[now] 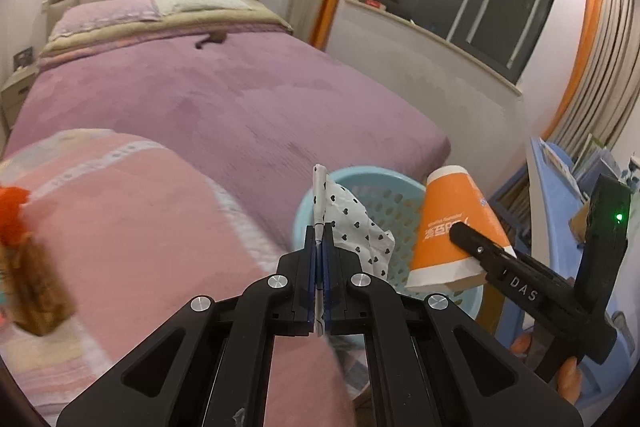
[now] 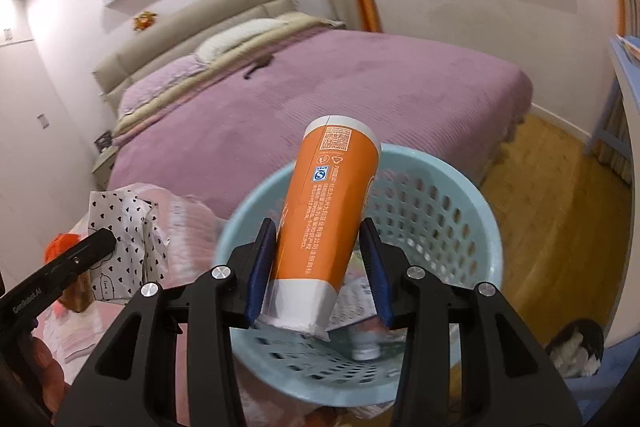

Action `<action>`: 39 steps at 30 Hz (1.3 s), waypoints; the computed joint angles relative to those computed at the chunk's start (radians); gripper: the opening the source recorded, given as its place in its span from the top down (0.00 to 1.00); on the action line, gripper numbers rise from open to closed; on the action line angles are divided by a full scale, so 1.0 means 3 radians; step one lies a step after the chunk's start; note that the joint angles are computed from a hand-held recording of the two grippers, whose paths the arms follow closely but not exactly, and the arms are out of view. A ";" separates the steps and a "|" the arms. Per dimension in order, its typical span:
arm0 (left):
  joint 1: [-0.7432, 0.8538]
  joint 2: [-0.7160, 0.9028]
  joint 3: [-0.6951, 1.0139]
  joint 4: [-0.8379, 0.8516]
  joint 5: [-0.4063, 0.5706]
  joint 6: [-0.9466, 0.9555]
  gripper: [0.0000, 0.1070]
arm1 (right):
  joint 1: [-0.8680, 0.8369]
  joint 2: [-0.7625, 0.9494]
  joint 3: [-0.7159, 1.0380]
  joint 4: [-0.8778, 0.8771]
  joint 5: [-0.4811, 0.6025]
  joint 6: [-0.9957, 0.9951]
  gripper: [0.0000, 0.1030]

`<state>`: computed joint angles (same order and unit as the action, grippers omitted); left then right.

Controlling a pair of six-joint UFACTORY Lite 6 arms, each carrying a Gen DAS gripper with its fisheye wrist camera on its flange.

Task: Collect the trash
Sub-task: 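Drop the orange cup and dotted paper into the blue basket, then move both grippers back to the rug toward the orange bag and brown paper bag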

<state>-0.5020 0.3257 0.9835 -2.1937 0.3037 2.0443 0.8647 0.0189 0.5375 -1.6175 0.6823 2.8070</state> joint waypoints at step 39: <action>0.3052 -0.0723 -0.0409 0.1772 0.0700 -0.0948 0.52 | 0.0758 0.2176 0.3437 0.1155 -0.0217 -0.2414 0.43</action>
